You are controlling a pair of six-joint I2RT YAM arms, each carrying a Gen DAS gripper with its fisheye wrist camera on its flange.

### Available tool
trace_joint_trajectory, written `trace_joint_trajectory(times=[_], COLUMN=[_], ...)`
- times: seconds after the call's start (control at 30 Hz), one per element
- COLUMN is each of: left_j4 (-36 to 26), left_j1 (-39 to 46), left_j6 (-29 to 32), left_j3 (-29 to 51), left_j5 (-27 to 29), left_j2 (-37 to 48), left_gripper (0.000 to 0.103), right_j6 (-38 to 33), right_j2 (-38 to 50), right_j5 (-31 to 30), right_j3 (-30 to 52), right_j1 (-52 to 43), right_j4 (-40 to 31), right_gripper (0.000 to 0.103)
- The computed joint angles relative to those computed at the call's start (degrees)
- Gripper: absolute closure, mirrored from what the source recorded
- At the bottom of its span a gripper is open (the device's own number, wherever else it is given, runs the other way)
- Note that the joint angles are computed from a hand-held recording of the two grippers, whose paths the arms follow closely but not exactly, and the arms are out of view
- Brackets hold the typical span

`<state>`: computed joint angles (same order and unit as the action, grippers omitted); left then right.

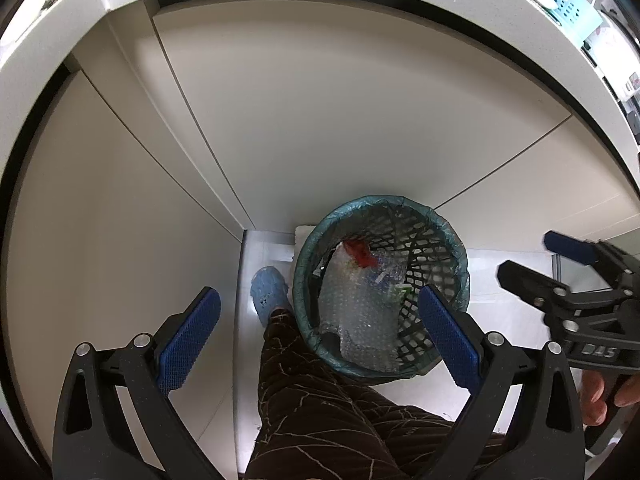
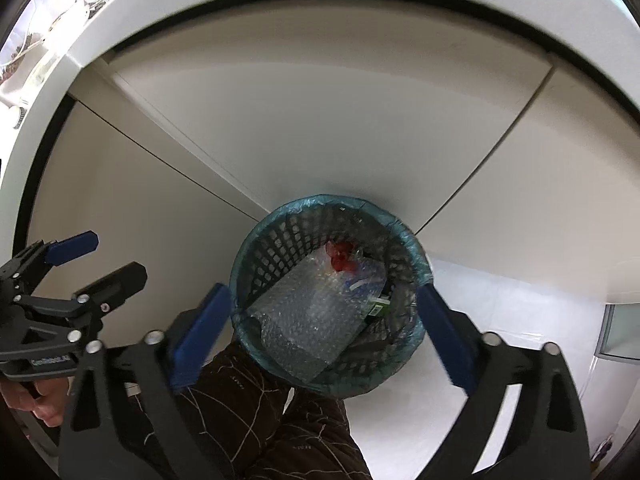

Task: Collect trash

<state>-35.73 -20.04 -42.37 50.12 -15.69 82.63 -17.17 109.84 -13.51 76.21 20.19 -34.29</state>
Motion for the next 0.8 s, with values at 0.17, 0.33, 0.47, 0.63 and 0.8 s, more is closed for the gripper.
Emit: trace_joint_trajectory(times=[0.17, 0.33, 0.47, 0.63, 0.8], left_j4=[-2.5, -10.3, -20.4, -34.3, -43.9], left_j1=[-1.4, -3.1, -4.3, -8.4, -12.9], left_j6=[-1.6, -3.7, -6.5, -10.2, -13.8], left_j3=[1.0, 6.2, 14.4, 28.2, 39.1], left_j5=[-1.3, -4.0, -5.2, -9.5, -11.9], left_j2=[-1.8, -5.0, -7.1, -6.3, -4.5], left_gripper=[0.006, 0.006, 0.006, 0.006, 0.006], right_j6=[0.2, 1.7, 2.1, 2.4, 3.5], right_j2=[-4.2, -8.8, -13.2, -16.8, -16.9], right_j5=[3.1, 4.6, 4.2, 1.6, -0.5], right_j3=[0.1, 5.0, 9.7, 17.4, 25.7], right_j1=[-0.7, -2.4, -3.7, -6.2, -8.0], right_j4=[-0.7, -7.6, -13.1, -21.3, -28.8], right_gripper=[0.008, 0.008, 0.008, 0.008, 0.008])
